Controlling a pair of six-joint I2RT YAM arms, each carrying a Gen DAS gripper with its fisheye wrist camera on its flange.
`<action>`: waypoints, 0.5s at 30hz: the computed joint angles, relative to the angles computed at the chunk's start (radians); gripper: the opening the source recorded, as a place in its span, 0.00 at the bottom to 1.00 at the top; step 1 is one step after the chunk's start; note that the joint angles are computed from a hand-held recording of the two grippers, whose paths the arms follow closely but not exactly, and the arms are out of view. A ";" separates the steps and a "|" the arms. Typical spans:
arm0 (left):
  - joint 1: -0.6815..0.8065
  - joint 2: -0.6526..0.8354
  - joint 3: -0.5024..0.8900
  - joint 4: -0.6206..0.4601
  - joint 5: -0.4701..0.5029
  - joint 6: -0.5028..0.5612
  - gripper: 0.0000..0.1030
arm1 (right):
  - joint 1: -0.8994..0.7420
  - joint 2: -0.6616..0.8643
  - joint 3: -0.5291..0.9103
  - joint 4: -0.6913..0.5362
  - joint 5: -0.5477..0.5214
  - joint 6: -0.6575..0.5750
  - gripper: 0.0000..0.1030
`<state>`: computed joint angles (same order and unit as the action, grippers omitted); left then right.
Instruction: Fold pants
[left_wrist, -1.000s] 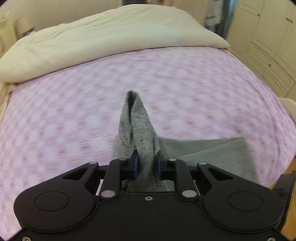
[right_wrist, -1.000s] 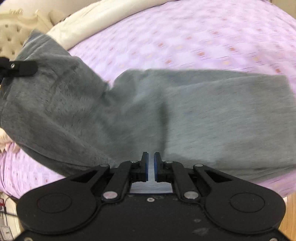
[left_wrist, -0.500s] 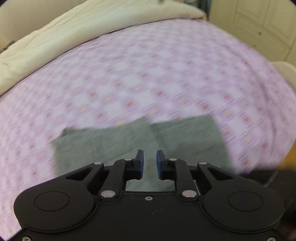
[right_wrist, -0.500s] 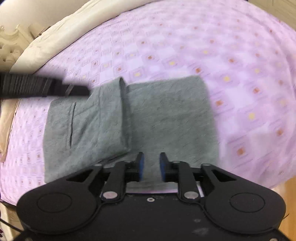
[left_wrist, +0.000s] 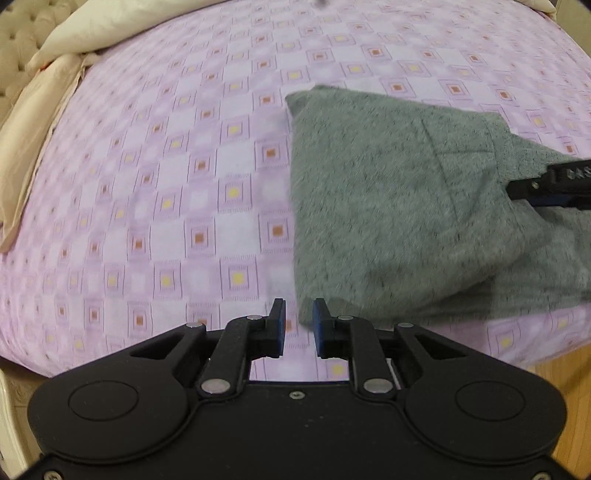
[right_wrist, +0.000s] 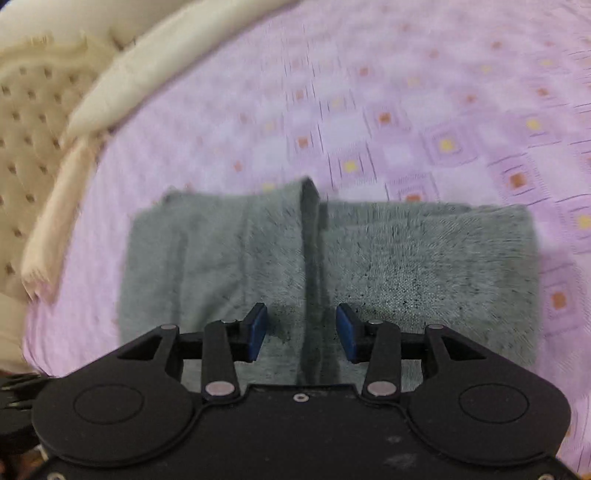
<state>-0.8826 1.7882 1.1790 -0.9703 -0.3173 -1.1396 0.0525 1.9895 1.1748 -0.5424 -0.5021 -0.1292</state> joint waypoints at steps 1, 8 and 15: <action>-0.008 -0.011 -0.015 0.010 0.003 -0.006 0.25 | -0.001 0.029 0.023 -0.007 -0.002 -0.008 0.44; -0.047 -0.046 -0.074 0.116 0.029 0.034 0.25 | 0.023 0.077 0.040 0.008 -0.094 0.010 0.41; -0.092 -0.046 -0.085 0.244 0.039 0.128 0.25 | 0.075 -0.027 0.063 -0.042 -0.023 0.036 0.07</action>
